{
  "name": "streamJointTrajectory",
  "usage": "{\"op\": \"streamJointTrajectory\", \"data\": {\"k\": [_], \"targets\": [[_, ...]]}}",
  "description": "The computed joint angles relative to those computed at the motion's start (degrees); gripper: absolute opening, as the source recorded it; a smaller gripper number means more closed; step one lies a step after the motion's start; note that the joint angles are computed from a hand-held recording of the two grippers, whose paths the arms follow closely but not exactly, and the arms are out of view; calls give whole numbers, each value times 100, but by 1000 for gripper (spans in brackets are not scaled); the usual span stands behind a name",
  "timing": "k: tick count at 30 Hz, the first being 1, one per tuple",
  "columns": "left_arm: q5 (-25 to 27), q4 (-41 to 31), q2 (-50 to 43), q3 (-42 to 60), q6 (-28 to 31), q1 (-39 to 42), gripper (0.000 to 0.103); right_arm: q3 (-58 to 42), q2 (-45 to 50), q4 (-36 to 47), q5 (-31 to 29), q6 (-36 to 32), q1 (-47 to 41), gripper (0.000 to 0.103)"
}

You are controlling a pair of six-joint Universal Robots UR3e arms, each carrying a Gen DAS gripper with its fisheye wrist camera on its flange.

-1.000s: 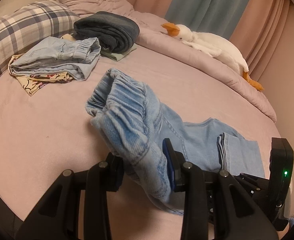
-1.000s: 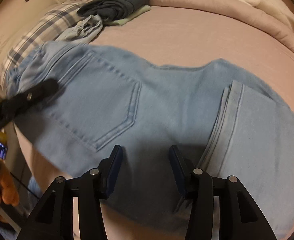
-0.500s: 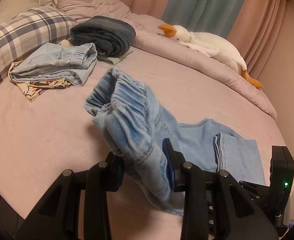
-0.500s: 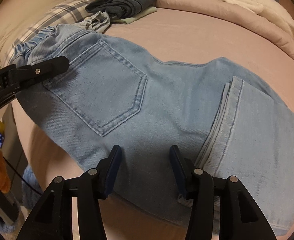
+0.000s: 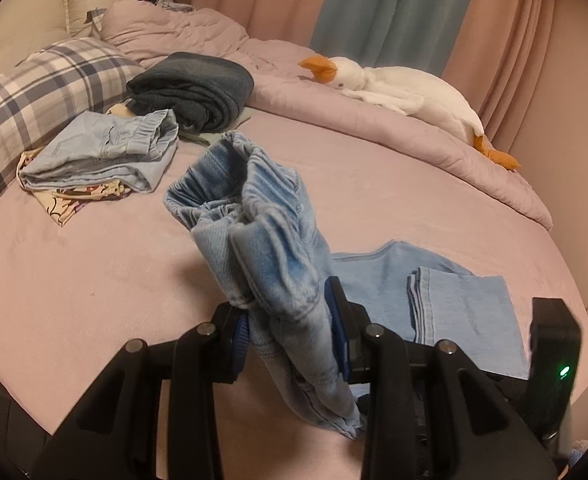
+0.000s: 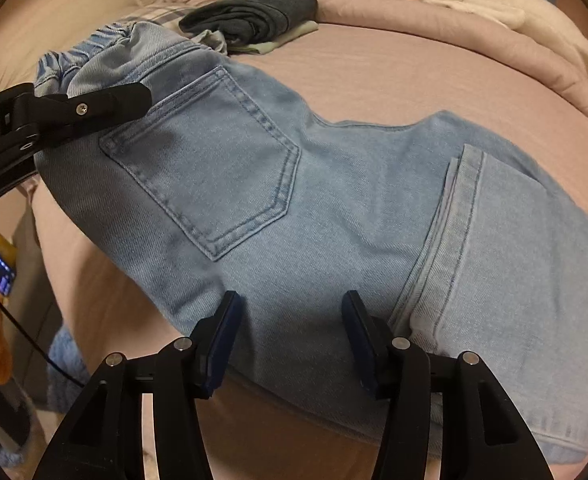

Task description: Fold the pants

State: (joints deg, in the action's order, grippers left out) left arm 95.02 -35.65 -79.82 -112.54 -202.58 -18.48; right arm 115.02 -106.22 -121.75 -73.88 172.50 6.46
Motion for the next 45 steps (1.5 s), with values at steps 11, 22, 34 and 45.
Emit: {"op": "streamJointTrajectory", "data": {"k": [11, 22, 34, 45], "targets": [[533, -111, -631, 820, -140, -759, 34, 434, -1778, 1812, 1907, -1014, -2298, 55], [837, -246, -1540, 1804, -109, -1485, 34, 874, -2572, 3804, 3053, -1860, -4327, 58], [-275, 70, -2105, 1919, -34, -1542, 42, 915, -2716, 6860, 4126, -3719, -6272, 63], [-1893, 905, -1554, 778, -284, -883, 78, 1099, -2188, 7052, 4559, -3714, -6287, 64]]}}
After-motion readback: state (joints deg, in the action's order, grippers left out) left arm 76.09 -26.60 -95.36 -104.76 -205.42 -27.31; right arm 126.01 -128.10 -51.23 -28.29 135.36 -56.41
